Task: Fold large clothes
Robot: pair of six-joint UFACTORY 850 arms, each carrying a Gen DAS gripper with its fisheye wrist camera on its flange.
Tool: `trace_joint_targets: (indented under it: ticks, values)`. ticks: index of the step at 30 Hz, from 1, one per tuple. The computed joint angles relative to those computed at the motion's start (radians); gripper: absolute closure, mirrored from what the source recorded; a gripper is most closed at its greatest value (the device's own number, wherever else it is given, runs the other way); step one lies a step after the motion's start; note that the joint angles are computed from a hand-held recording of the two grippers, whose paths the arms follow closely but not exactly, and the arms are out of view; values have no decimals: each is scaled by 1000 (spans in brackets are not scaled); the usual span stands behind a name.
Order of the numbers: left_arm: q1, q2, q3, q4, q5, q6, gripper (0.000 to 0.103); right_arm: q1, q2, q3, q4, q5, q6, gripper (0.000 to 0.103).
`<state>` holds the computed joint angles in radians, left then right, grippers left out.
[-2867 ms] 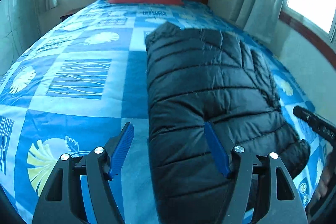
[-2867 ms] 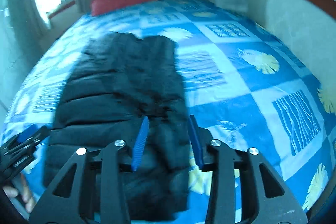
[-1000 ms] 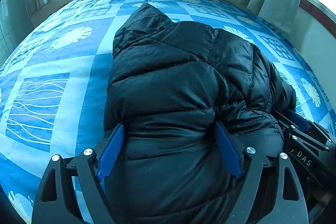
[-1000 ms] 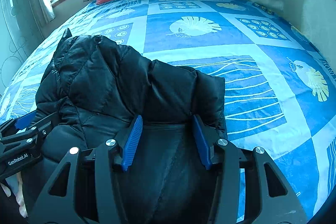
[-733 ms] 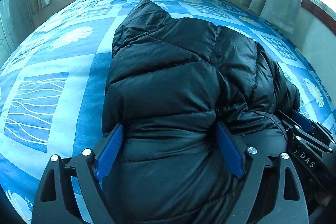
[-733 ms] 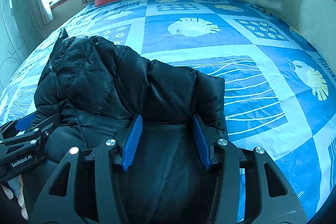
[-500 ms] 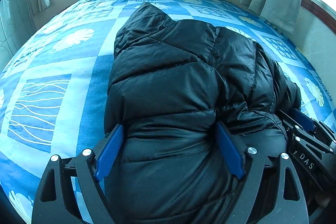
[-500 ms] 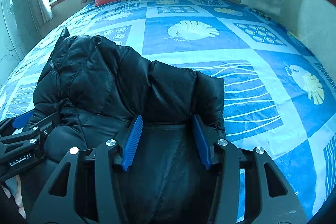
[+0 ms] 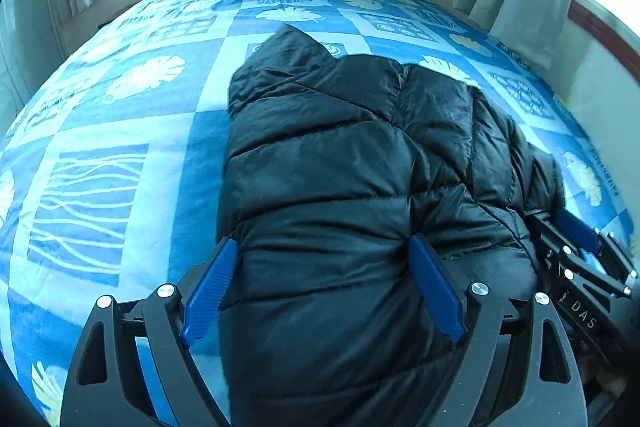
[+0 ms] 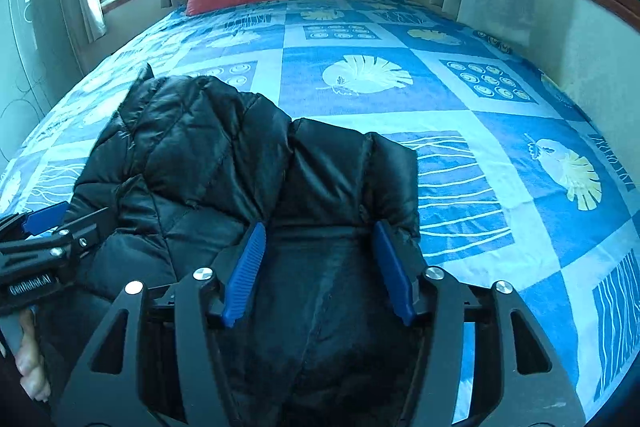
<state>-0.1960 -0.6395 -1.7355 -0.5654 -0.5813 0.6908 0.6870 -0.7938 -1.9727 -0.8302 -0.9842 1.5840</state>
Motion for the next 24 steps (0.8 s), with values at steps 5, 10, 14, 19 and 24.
trace_joint_targets:
  ticks: [5, 10, 14, 19, 24]
  values:
    - [63, 50, 32, -139, -40, 62, 18, 27, 78, 86, -44, -7, 105, 34]
    - [117, 50, 27, -205, -94, 9, 18, 22, 175, 217, -55, 64, 249, 32]
    - [138, 26, 25, -187, -117, -140, 18, 5, 199, 265, -33, 113, 318, 32]
    - [159, -32, 3, -261, -227, -235, 18, -30, 218, 329, -14, 246, 392, 23]
    - [172, -33, 47, -381, -235, -223, 16, -73, 255, 439, -66, 430, 581, 14]
